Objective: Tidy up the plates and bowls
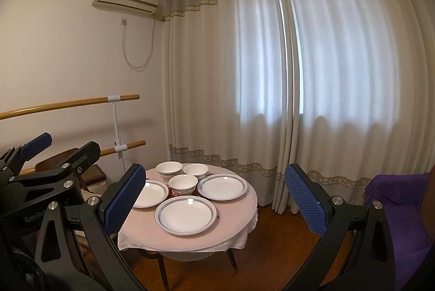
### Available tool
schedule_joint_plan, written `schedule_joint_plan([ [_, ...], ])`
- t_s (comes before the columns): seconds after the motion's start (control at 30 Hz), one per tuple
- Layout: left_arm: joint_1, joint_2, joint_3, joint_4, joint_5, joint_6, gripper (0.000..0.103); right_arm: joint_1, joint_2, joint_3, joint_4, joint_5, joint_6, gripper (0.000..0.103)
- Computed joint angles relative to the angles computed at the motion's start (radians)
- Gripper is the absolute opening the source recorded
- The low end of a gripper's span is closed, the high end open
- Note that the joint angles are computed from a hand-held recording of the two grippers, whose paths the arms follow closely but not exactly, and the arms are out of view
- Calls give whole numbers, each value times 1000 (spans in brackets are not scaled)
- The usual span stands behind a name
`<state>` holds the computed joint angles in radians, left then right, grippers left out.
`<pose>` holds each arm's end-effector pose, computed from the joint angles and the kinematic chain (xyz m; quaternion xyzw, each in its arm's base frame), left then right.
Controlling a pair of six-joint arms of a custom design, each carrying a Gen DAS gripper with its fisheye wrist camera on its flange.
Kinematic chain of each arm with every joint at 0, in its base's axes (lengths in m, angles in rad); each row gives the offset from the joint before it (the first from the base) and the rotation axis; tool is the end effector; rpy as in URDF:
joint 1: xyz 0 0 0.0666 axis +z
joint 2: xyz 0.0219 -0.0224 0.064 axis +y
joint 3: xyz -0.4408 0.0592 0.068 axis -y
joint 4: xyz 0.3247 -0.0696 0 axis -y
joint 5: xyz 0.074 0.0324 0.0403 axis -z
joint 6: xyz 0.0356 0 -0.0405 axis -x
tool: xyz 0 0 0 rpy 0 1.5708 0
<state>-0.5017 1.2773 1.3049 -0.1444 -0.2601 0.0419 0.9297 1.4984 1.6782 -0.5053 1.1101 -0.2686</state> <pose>0.3476 -0.1807 0.5684 0.0849 0.7410 -0.0836 0.6608 0.3024 0.3512 0.6043 0.0666 0.7528 -0.0740 0.6507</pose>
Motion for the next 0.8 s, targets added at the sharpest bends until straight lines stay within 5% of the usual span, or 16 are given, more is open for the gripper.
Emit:
schedule_joint_plan([
  [0.8, -3, -10, -12, 14, -1, -7, 102, 2, -12, -13, 18, 4, 8, 103],
])
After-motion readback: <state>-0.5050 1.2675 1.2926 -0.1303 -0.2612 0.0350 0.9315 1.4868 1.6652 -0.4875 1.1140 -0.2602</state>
